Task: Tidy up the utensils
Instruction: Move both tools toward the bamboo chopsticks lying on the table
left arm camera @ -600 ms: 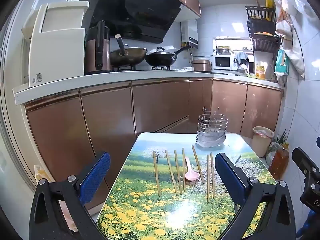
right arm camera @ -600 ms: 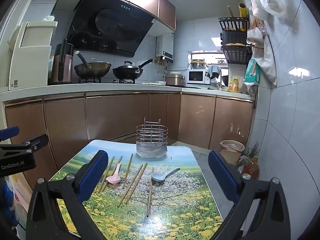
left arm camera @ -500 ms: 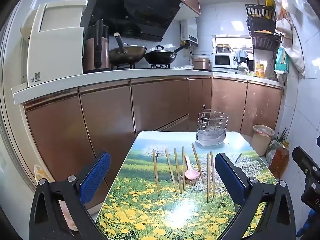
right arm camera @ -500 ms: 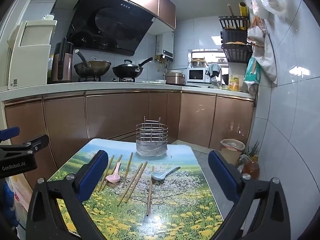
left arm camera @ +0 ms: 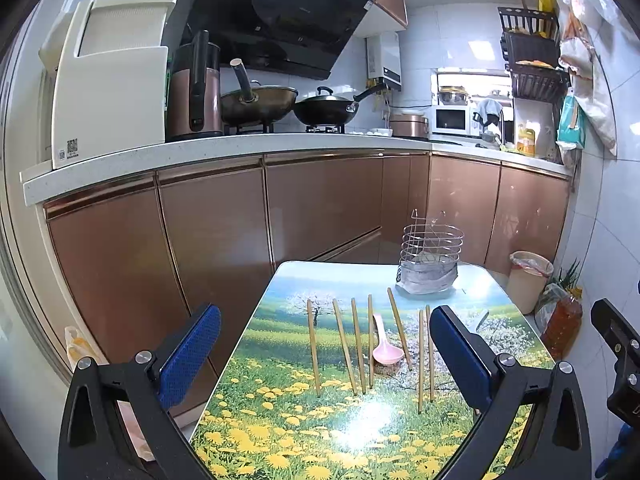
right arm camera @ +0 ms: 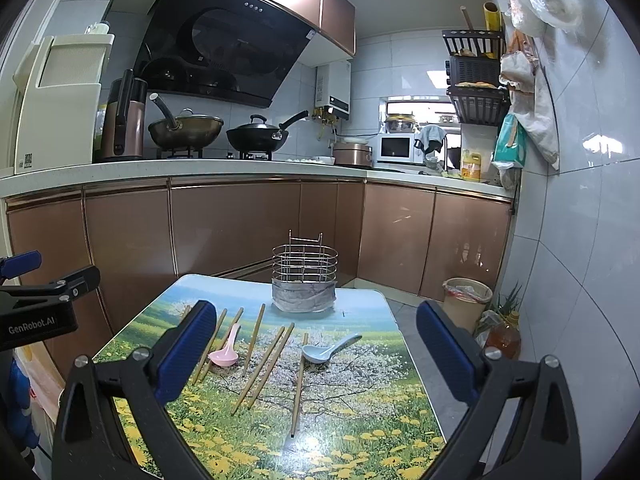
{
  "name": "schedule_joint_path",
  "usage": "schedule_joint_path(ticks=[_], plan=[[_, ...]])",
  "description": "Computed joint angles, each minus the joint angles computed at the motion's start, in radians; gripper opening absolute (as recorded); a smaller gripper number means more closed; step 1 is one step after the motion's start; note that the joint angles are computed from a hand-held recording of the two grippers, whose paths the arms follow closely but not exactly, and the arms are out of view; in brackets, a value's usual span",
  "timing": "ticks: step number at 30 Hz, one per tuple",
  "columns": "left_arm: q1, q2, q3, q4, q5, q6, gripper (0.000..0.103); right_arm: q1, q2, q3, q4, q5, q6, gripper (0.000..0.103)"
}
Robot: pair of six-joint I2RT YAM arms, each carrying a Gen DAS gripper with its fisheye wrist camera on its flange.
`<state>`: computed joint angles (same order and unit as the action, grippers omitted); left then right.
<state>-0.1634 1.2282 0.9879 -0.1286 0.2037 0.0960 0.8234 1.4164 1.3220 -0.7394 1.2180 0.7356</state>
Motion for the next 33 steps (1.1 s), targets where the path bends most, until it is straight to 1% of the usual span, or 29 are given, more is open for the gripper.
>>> schedule_joint_path(ticks=[6, 9, 16, 24, 33], plan=[[-0.007, 0.028, 0.011, 0.012, -0.001, -0.006, 0.103, -0.028, 0.0, -0.009, 0.047, -0.021, -0.048, 0.101], [-0.013, 0.044, 0.015, 0.024, -0.002, -0.008, 0.103, -0.048, -0.01, -0.031, 0.089, -0.04, -0.079, 0.101], [-0.033, 0.104, 0.041, 0.045, -0.024, 0.0, 0.103, -0.097, 0.001, -0.044, 0.143, -0.082, -0.123, 0.101], [-0.045, 0.154, 0.042, 0.119, -0.07, -0.009, 0.103, -0.145, 0.006, -0.06, 0.245, -0.11, -0.216, 0.101], [-0.066, 0.237, 0.12, 0.097, -0.098, 0.008, 0.103, -0.207, 0.001, -0.077, 0.31, -0.179, -0.267, 0.101]])
